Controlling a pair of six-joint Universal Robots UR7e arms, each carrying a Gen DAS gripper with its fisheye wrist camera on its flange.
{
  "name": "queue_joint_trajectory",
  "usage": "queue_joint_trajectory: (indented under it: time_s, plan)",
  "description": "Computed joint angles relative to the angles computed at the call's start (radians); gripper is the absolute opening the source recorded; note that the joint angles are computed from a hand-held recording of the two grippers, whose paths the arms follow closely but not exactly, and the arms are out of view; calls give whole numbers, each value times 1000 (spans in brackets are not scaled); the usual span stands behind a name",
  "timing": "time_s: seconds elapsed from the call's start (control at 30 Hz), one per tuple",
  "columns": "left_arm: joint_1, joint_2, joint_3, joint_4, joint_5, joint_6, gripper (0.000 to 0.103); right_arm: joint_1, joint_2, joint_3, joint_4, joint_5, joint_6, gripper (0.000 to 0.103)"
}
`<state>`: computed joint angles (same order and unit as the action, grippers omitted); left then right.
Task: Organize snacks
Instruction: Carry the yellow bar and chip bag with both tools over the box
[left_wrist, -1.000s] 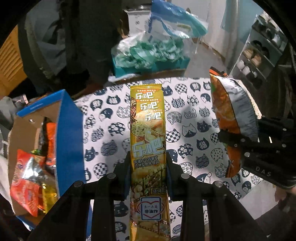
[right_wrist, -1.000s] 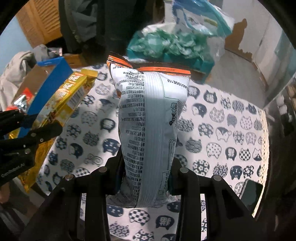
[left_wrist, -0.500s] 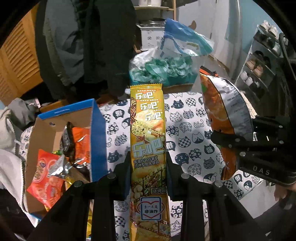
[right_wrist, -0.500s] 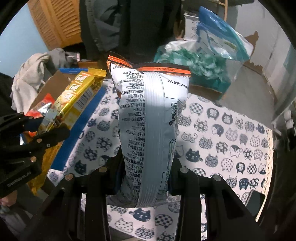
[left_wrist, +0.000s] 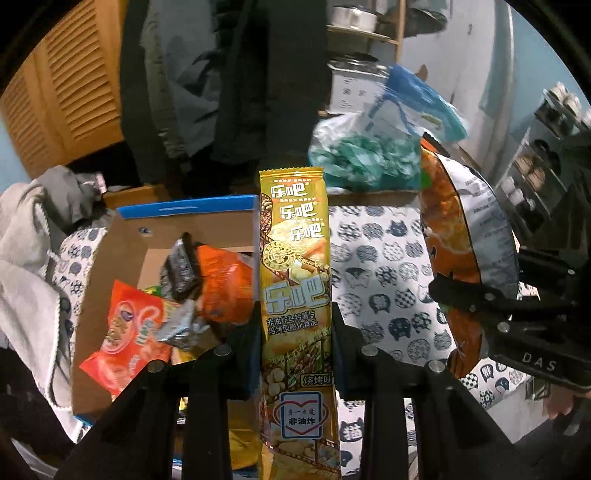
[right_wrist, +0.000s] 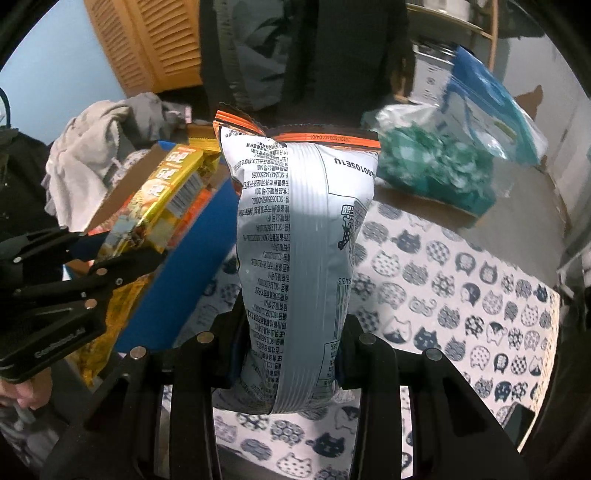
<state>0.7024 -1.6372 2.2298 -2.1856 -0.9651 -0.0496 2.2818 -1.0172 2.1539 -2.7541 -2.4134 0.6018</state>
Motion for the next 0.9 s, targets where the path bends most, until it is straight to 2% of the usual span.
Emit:
queue_joint_trajectory:
  time_s: [0.4,0.53,0.7,0.9]
  plan:
    - [87,-45,-44,-46,87,37,31,-8,142,-173,3,62,-102,36]
    - [142,-54,-63,-43,89,32,31,-17,195,-238,6,96,-131,36]
    - [181,-63,-71,-50,117,35,31,-27,262,-317,24,130,-159,36]
    - [234,-44,-102,-55,115,16,31,-47,335,-405,48,169,-193,36]
